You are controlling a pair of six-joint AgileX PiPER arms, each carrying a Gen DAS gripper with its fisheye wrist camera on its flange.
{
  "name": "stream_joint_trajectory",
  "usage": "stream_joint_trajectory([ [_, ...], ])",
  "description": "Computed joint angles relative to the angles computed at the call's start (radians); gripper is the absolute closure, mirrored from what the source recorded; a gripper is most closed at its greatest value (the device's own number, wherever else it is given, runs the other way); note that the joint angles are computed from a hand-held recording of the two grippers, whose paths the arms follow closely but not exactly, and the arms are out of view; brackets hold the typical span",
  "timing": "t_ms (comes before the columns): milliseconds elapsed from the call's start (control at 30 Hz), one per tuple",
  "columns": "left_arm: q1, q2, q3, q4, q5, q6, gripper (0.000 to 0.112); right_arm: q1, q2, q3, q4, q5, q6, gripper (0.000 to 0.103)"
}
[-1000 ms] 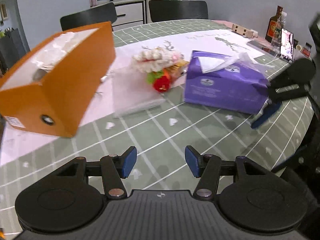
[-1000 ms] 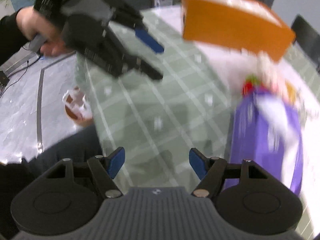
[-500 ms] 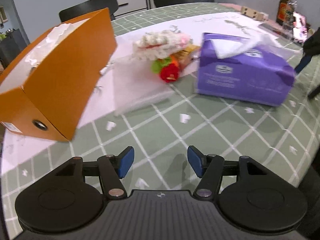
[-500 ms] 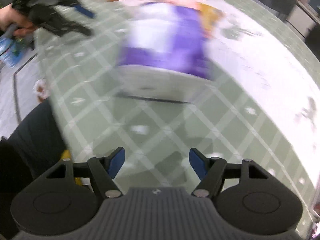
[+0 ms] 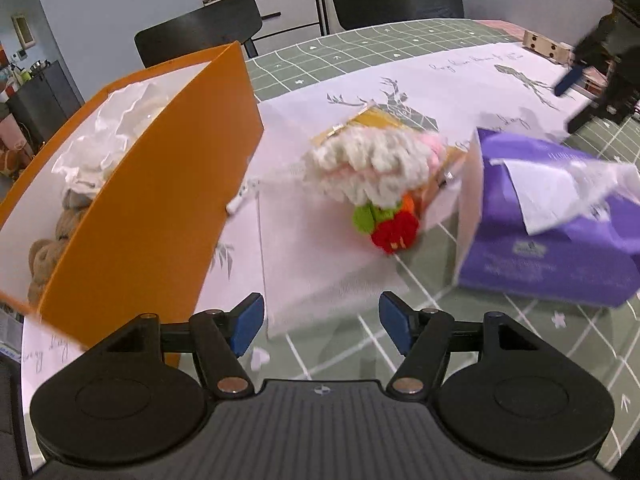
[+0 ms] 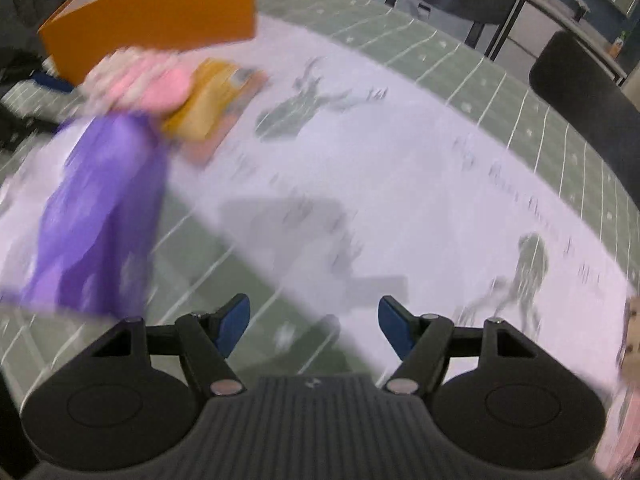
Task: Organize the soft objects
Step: 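Move both grippers back toward the crochet item and mesh bag on the table, then grasp the pink and white crochet item with the right gripper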
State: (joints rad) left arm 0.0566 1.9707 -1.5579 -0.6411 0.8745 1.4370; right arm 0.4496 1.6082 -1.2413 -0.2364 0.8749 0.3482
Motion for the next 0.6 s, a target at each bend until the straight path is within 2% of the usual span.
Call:
stream_joint_trajectory([
  [133,-0.035,0.039,-0.056,0.054,0.003,-0.064,0.035,-0.069,0.11,-0.147,0.069,-0.032,-0.136,0.033],
  [233,-0.06,0.066,-0.088,0.102,0.009,-0.083,0.035,-0.097,0.206,-0.29,0.15,-0.017,-0.241,0.033],
  [300,-0.073,0.076,-0.097,0.121,0.001,-0.095,0.035,-0.097,0.27,-0.393,0.195,0.006,-0.294,0.033],
  [400,-0.084,0.107,-0.146,0.146,0.032,-0.141,0.034,-0.101,0.362,-0.541,0.293,0.045,-0.392,0.032],
  [600,-0.112,0.147,-0.208,0.185,0.05,-0.203,0.031,-0.108,0.558,-0.866,0.521,0.184,-0.529,0.027],
])
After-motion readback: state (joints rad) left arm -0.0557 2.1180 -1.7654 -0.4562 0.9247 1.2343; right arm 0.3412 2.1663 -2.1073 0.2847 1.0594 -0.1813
